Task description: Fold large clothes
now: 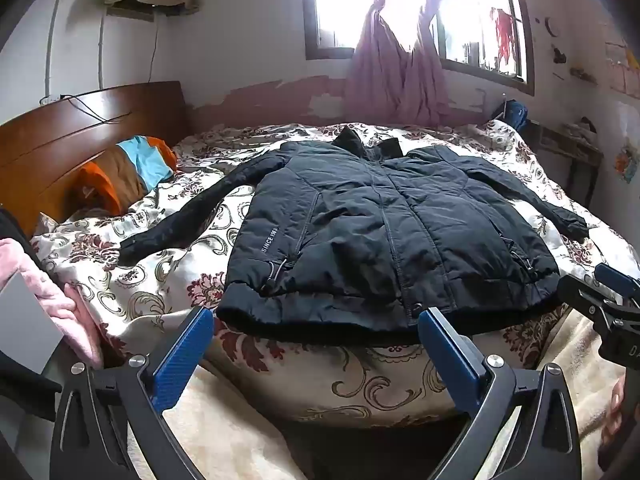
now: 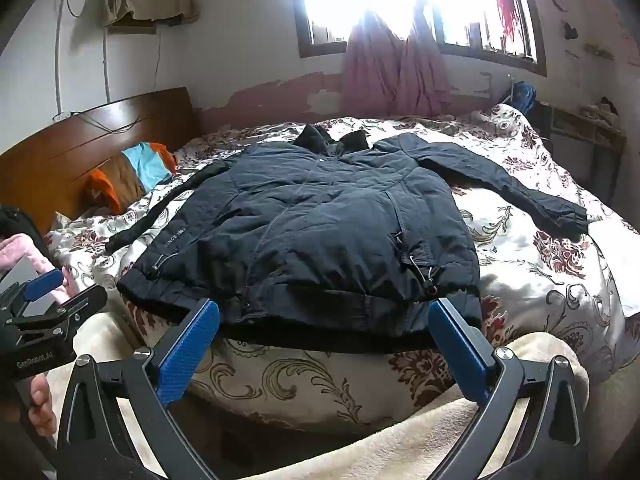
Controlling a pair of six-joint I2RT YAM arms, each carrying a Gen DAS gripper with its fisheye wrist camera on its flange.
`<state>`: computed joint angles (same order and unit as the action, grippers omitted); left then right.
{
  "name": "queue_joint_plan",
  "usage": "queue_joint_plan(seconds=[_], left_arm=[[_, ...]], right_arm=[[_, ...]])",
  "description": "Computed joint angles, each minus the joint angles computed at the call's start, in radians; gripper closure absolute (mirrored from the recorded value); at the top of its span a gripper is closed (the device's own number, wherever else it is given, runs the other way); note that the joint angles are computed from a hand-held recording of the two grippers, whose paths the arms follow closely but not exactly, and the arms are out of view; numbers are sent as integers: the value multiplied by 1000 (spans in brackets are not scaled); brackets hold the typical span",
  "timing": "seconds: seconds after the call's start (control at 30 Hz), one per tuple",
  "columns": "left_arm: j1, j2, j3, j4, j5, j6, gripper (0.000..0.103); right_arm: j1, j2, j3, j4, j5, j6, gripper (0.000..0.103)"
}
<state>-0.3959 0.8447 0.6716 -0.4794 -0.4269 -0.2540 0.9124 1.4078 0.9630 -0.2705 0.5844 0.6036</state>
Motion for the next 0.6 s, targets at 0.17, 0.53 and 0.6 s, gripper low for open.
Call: queue_joint_plan(seconds=[0.17, 0.53, 0.6], left_arm=[[1, -1, 0, 0, 3, -4, 0], [0, 0, 0, 0, -1, -3, 0], [0, 0, 0, 0, -1, -3, 0]], right_arm=[[0, -1, -2, 2, 2, -4, 1], [-2, 0, -2, -3, -8, 8, 1], [-2, 0, -1, -3, -6, 5, 1]])
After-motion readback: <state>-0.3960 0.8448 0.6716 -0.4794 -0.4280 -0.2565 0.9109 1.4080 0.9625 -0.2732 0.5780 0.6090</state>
